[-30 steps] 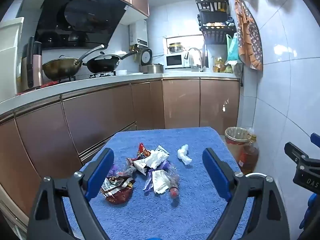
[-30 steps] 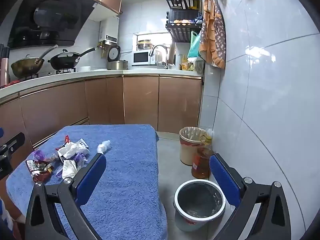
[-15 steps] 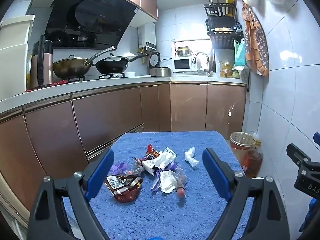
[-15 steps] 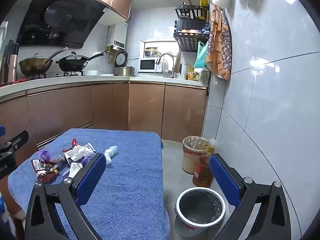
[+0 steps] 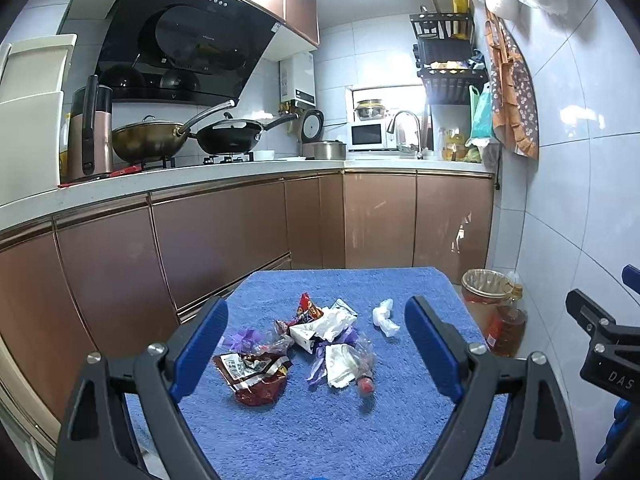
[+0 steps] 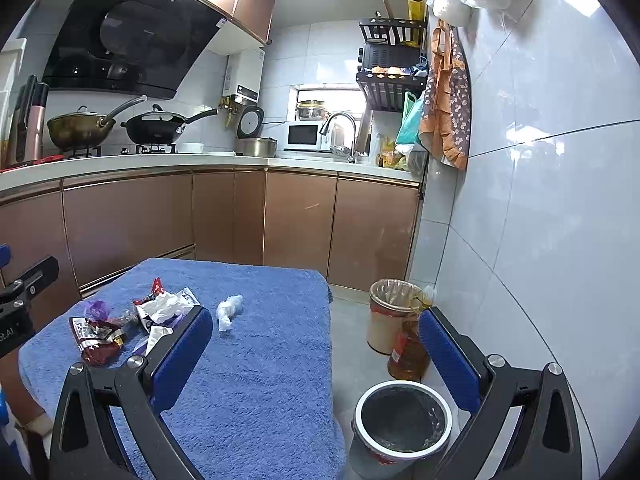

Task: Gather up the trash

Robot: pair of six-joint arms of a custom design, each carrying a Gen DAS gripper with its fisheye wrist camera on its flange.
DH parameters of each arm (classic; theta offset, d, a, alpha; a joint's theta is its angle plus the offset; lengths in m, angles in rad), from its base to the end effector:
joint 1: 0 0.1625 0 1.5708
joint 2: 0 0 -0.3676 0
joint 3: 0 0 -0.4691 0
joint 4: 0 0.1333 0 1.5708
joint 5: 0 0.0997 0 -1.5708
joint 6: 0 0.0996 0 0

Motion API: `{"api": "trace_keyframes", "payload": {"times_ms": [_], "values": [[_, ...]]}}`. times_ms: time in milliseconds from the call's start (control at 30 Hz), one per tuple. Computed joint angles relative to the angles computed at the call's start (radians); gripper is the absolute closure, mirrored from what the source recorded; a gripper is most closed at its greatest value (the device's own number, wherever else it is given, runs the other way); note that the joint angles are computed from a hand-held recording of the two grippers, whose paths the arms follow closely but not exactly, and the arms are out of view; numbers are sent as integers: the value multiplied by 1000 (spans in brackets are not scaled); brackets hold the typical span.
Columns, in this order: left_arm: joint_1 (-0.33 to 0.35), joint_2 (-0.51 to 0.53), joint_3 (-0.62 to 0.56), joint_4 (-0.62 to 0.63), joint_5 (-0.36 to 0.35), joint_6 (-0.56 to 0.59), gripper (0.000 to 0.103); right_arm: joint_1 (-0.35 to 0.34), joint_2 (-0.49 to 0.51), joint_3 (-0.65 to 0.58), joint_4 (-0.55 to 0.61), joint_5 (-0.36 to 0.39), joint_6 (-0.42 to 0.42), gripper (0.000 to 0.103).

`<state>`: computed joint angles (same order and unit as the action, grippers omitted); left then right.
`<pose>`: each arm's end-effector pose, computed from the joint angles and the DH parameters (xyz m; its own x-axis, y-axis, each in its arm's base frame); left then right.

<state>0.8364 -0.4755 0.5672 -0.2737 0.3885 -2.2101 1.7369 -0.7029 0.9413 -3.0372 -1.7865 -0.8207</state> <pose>-0.4017 -0.7813 0.1966 -0.6290 -0.3594 -0.6893 0.6428 0.2583 -0.7212 0.2529 -0.8311 0.3505 -0.6388 -0.2171 0.7381 -0.7671 0.2533 -0.5894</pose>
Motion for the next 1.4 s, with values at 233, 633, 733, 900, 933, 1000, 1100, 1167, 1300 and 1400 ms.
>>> {"api": "trace_keyframes", "payload": {"times_ms": [233, 633, 733, 900, 933, 1000, 1100, 1167, 1300, 1400], "values": [[1, -3, 11, -12, 2, 4, 13, 2, 2, 1, 1, 2, -8, 0], [1, -27, 51, -27, -2, -2, 13, -2, 1, 11, -1, 12, -14, 0], [2, -31, 55, -22, -4, -12, 13, -2, 0, 12, 0, 13, -14, 0], [4, -17, 32, 11, -10, -34, 13, 0, 0, 12, -1, 9, -19, 0], [4, -16, 31, 15, -9, -36, 13, 0, 2, 9, -3, 8, -19, 0], [4, -14, 28, 20, -9, -41, 13, 1, 4, 7, -7, 9, -21, 0], [4, -16, 36, 5, -5, -31, 13, 3, 8, 3, -14, 6, -29, 0], [4, -17, 42, -7, 0, -23, 13, 2, 8, 12, -31, 8, -36, 0], [7, 4, 7, 17, 5, -31, 13, 1, 11, 12, -45, 13, -39, 0], [15, 54, -84, 109, 3, -71, 13, 0, 25, -7, -41, 4, -43, 0]]}}
